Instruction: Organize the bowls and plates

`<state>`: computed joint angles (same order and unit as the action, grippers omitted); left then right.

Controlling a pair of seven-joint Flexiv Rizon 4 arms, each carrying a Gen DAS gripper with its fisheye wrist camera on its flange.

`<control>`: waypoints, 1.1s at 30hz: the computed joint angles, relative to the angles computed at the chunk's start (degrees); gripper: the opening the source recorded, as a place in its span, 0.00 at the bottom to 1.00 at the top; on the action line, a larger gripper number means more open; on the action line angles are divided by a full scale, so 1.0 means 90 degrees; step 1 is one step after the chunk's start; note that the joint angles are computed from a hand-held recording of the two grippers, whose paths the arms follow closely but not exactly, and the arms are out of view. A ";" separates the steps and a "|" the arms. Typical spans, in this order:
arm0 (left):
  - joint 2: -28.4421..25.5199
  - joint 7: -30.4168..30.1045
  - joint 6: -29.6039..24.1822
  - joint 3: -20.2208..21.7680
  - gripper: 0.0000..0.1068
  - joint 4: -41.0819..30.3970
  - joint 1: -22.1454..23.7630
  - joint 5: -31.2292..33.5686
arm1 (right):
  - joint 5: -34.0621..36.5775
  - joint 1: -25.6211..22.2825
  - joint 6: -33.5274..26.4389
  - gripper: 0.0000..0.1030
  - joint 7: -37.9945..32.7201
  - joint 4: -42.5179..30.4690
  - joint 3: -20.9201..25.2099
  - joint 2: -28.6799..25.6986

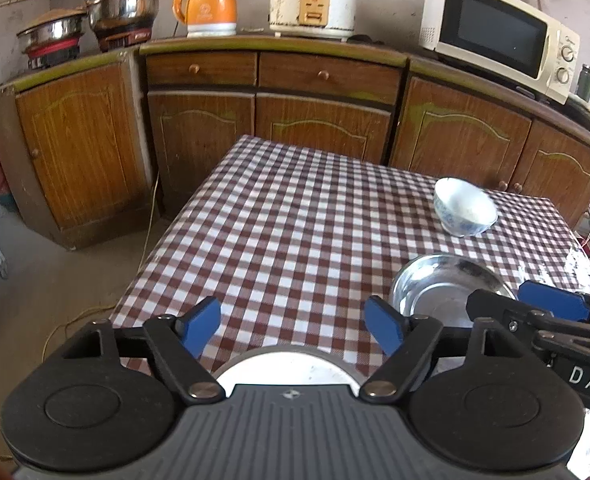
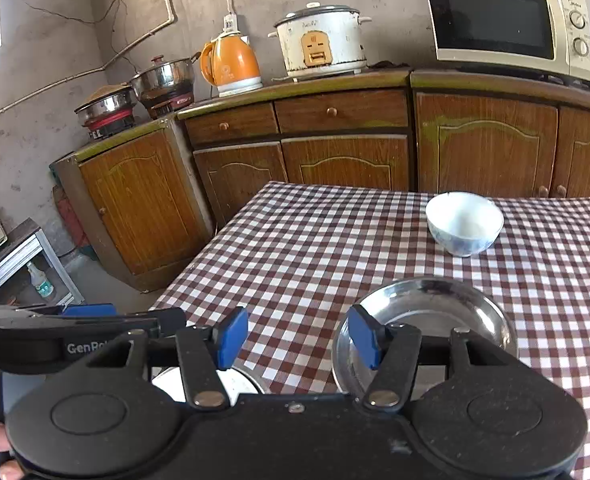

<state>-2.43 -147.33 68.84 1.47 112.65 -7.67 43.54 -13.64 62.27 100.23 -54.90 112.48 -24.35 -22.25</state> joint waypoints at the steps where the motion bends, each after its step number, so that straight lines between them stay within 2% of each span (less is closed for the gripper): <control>1: 0.0002 -0.0012 -0.0033 -0.0016 0.77 -0.0033 -0.0014 0.0018 | -0.0002 0.0043 0.0013 0.67 -0.0008 0.0013 -0.0066 0.0016; 11: -0.0095 -0.0091 -0.0236 -0.0081 0.77 -0.0361 -0.0154 0.0122 | 0.0030 0.0142 0.0048 0.69 -0.0134 0.0062 -0.0290 0.0194; 21: -0.0300 -0.0083 -0.0450 -0.0095 0.77 -0.0822 -0.0375 0.0233 | 0.0040 -0.0072 0.0065 0.70 -0.0280 -0.0036 -0.0288 0.0271; 33: -0.0709 0.0229 -0.0364 0.0047 0.79 -0.1305 -0.0633 0.0014 | 0.0148 -0.0216 0.0087 0.72 -0.0366 -0.0147 -0.0508 0.0297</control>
<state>-8.81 -145.27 65.56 1.89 100.90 -13.37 43.67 -12.31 60.32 101.01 -58.20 111.16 -28.93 -19.57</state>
